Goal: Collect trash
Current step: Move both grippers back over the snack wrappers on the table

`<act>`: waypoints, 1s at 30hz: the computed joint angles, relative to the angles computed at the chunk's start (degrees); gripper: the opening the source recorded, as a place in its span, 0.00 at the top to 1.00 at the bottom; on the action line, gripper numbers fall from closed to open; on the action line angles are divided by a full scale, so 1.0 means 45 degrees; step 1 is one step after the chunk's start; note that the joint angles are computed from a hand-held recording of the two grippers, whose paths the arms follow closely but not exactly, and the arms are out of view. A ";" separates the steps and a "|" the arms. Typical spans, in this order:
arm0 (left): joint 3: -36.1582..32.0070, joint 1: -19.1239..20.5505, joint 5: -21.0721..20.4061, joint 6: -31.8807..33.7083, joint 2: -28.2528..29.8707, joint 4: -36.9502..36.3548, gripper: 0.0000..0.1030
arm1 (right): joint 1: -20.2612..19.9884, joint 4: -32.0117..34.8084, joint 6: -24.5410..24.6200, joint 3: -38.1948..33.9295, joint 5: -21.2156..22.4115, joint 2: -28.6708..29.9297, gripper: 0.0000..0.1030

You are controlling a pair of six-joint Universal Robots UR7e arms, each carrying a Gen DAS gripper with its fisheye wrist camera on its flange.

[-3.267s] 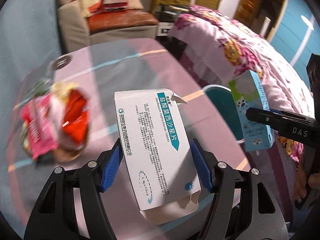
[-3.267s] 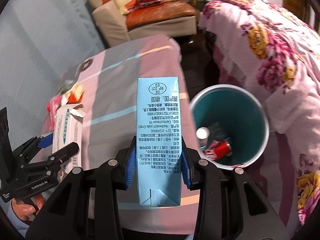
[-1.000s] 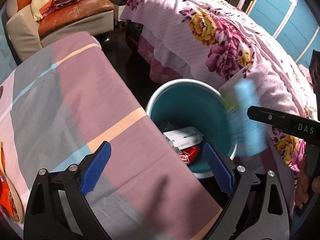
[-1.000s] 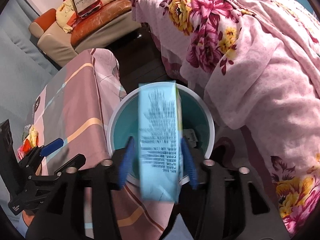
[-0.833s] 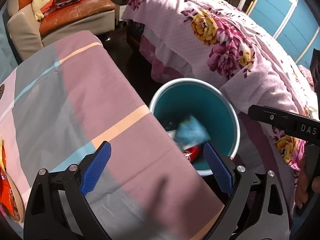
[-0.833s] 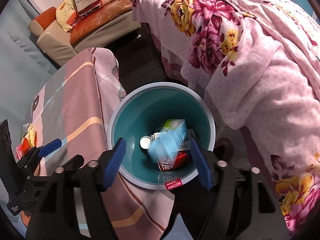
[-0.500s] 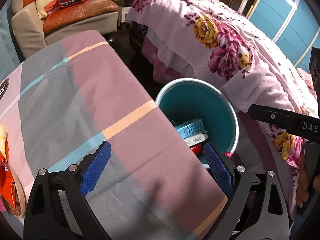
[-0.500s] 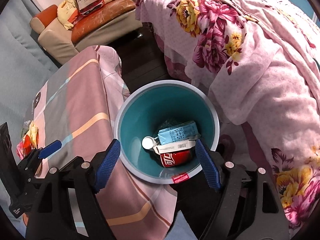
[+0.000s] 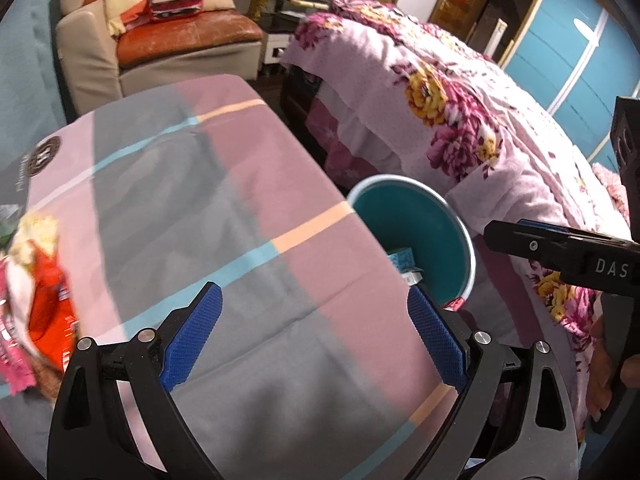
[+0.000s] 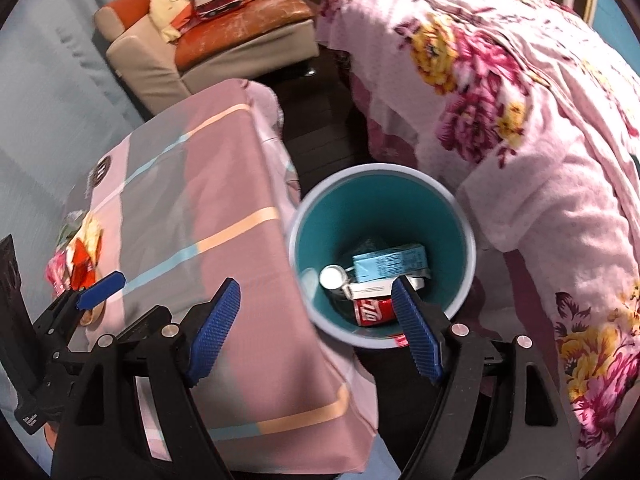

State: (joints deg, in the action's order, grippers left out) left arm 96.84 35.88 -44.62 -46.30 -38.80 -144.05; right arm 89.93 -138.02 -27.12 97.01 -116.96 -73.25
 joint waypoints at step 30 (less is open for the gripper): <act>0.6898 -0.0816 0.2907 -0.9737 -0.8097 0.5851 0.09 | 0.3471 0.1231 0.0153 0.0638 -0.0269 0.2776 0.28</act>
State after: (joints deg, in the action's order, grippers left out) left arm 127.88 32.21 -31.54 -90.12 -75.24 -117.72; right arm 105.55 -132.48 -26.43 99.88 -118.17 -60.76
